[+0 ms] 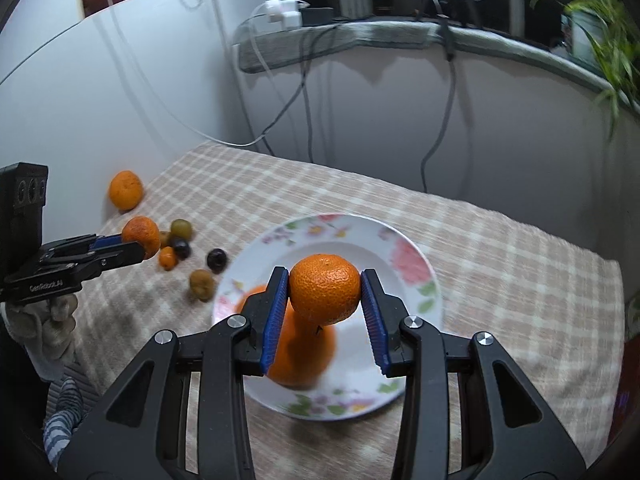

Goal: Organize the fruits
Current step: 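Carry the tangerine with the left gripper onto the plate and open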

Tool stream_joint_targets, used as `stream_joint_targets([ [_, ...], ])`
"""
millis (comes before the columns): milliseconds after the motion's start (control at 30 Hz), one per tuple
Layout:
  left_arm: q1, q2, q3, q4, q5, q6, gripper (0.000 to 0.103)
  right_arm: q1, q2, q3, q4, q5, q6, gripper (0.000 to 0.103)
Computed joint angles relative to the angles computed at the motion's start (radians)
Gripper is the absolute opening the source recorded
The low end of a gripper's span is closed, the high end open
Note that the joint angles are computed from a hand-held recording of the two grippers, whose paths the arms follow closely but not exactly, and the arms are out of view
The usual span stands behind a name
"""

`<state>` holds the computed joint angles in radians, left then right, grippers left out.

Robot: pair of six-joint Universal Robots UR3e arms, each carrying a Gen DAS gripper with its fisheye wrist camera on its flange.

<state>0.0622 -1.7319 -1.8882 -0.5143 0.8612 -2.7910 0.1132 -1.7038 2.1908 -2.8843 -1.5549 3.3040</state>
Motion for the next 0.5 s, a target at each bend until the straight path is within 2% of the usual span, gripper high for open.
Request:
stream_joint_targets([
  [267, -0.102, -0.078, 0.084, 0.012, 0.05, -0.032, 0.034, -0.098, -0.064, 0.124, -0.023, 0.053, -0.015, 0.039],
  [500, -0.153, -0.132, 0.142, 0.01, 0.084, -0.052, 0.034, -0.126, -0.078, 0.17, -0.038, 0.076, -0.031, 0.039],
])
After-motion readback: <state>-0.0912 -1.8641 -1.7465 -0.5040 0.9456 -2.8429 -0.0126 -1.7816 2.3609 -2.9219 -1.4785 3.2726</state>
